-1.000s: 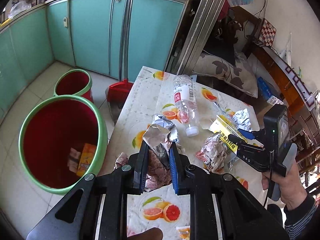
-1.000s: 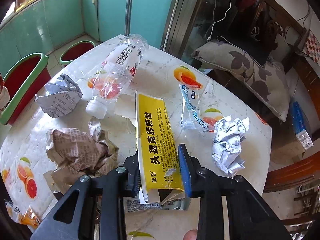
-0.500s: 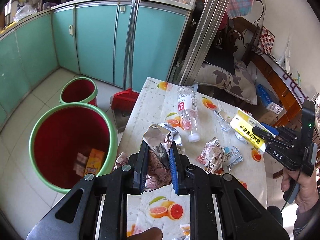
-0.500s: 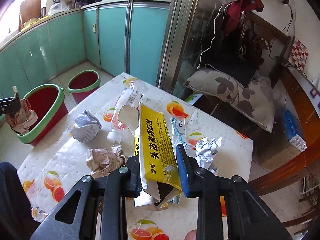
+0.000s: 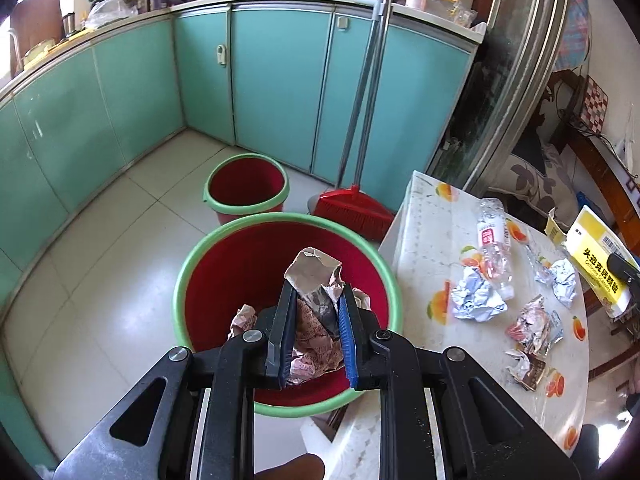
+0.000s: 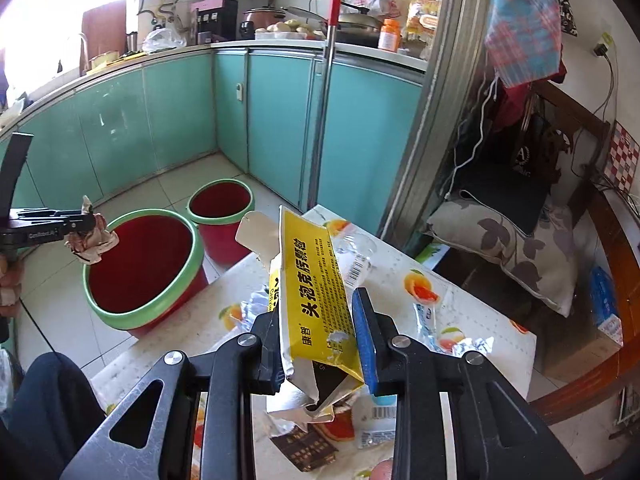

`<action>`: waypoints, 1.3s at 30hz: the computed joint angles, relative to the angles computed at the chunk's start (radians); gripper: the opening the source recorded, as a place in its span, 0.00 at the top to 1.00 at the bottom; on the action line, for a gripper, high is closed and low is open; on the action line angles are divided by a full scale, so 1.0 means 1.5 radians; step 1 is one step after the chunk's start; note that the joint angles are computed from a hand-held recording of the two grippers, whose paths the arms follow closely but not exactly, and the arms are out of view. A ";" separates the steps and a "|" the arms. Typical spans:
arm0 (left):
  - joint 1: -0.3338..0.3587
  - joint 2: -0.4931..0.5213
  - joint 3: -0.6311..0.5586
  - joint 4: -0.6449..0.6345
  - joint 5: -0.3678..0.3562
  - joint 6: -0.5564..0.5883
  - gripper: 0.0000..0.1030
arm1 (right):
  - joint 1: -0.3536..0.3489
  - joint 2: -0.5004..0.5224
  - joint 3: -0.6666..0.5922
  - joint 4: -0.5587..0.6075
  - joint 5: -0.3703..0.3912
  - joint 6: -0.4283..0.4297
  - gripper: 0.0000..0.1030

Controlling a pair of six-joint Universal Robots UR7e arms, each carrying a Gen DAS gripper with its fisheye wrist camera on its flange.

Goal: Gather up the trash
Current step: 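Carry the pink paper to the red bucket and open the left tool, then carry the yellow medicine box over the red bucket and open the right tool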

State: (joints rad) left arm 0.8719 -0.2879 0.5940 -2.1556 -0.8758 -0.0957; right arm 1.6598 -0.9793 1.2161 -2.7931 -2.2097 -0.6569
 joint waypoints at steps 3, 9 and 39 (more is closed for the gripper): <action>0.012 0.021 -0.039 0.028 0.008 -0.002 0.82 | 0.014 0.031 -0.025 0.007 0.006 0.001 0.75; 0.029 0.058 -0.104 0.063 -0.002 -0.004 0.82 | 0.036 0.078 -0.066 0.027 0.012 0.015 0.75; 0.032 -0.084 0.131 -0.149 0.006 0.008 0.03 | 0.034 0.208 -0.192 0.221 0.025 0.113 0.15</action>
State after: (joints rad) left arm 0.9200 -0.4132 0.7906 -2.3789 -0.8665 -0.0832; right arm 1.7109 -0.6676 0.9285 -2.4618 -2.1720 -0.4881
